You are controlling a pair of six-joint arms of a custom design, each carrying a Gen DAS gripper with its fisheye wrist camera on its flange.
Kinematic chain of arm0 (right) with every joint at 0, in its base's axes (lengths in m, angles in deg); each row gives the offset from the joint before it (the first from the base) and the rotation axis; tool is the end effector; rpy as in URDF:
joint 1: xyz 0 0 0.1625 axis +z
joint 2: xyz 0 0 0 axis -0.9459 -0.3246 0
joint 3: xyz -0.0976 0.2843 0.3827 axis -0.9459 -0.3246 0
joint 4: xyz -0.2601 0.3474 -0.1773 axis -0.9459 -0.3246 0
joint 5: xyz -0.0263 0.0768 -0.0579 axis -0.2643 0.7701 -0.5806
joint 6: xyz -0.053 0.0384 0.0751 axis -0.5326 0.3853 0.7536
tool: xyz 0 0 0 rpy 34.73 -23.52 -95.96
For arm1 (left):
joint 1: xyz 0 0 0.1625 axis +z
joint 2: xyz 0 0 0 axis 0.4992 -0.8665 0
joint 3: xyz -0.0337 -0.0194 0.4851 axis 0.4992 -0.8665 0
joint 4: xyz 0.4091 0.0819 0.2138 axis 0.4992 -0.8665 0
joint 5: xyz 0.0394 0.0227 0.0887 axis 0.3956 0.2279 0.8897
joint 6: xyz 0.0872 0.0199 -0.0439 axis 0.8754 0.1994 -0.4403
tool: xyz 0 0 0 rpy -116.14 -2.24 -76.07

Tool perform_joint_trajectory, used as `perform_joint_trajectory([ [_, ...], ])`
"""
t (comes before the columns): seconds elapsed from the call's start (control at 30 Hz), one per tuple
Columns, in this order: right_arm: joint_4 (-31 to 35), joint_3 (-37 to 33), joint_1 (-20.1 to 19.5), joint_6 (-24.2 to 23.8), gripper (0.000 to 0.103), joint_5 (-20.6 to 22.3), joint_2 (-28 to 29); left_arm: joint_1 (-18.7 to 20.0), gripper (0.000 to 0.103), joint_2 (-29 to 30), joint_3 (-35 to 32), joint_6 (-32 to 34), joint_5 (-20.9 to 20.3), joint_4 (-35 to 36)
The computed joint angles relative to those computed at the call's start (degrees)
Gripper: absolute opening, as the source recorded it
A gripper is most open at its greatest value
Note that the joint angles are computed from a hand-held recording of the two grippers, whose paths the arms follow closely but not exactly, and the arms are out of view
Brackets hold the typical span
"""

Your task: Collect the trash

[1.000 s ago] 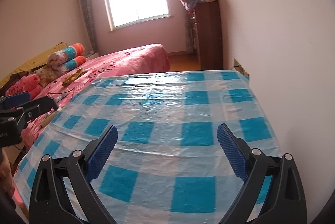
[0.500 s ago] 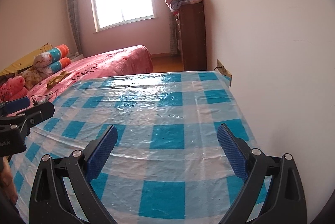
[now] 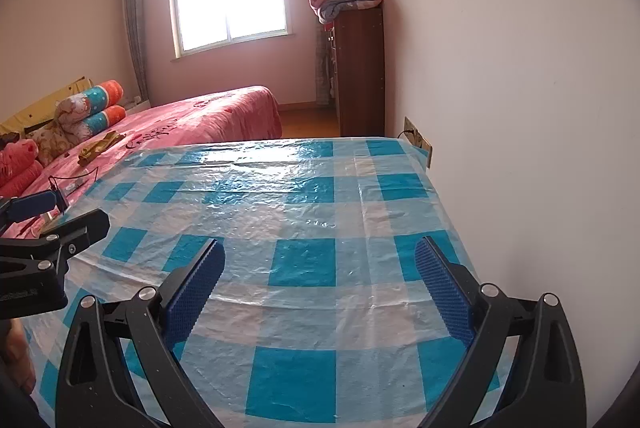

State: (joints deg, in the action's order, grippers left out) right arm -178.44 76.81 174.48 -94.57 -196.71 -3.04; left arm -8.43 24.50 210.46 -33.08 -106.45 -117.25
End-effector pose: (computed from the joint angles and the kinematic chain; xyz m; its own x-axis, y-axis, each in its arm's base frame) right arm 0.1460 -0.3075 0.1801 -0.7388 0.1725 0.6514 -0.5079 0.4928 -0.7065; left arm -0.2807 -0.3450 0.0879 -0.5987 0.2644 -0.7561 0.7358 0.5544 -0.3888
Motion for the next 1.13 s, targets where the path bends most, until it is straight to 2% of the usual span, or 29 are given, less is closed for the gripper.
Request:
perform_joint_trajectory([
  [0.57, 0.36, -0.26, -0.60, -0.35, 0.095, -0.83, 0.38, 0.67, 0.099, 1.60, 0.08, 0.90, -0.45, -2.79],
  [0.7, 2.02, -0.52, -0.85, 0.51, 0.095, -1.83, 0.20, 1.93, 0.099, 2.10, -0.07, 0.55, -2.08, -4.05],
  [0.87, 9.98, -0.27, -2.22, 5.07, 0.095, -2.32, -2.11, 5.67, 0.099, 2.70, -1.71, -3.59, -5.60, 2.19],
  [1.13, 25.03, -1.13, -3.92, 12.01, 0.095, -3.97, -4.76, 10.12, 0.099, 3.17, -3.32, -8.11, -8.49, 7.99],
])
